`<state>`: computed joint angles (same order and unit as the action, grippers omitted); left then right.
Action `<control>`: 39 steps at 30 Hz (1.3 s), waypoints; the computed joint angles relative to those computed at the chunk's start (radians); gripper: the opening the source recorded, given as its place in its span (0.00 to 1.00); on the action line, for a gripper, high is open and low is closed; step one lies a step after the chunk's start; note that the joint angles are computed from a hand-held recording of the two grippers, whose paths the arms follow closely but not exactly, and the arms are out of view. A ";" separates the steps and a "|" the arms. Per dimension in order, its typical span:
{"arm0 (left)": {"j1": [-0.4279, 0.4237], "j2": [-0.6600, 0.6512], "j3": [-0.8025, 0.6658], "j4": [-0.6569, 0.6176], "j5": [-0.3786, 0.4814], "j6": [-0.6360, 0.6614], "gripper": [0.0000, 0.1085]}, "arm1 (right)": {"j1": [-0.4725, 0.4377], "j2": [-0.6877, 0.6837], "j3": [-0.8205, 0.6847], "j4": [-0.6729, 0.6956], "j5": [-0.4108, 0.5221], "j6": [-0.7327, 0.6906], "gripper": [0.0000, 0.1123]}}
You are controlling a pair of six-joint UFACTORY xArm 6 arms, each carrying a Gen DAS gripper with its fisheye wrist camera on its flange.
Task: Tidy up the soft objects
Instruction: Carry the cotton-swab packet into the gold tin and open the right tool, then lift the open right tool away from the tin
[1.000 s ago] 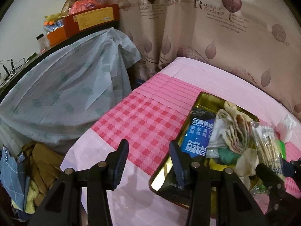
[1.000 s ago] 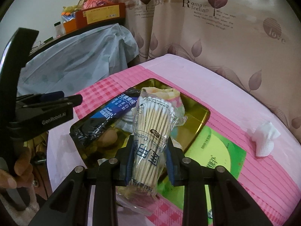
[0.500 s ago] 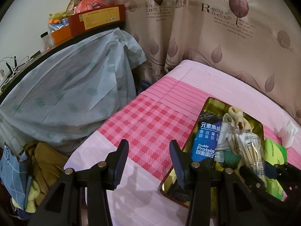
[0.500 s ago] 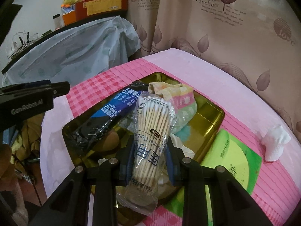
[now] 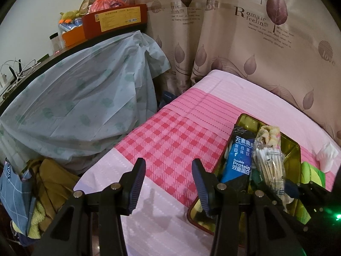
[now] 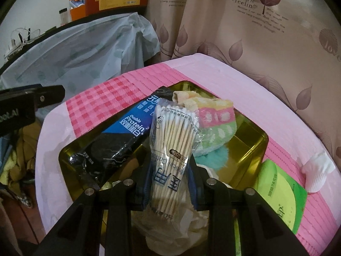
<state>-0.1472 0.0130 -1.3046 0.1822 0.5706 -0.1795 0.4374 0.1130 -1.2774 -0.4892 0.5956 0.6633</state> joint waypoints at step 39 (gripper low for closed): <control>-0.073 -0.081 0.070 -0.057 -0.019 0.102 0.42 | 0.072 -0.313 0.228 -0.157 0.108 0.349 0.90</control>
<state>-0.2207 -0.0675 -1.2347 0.1255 0.5521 -0.0777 0.5096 -0.2001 -1.0495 -0.6460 0.7040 1.0119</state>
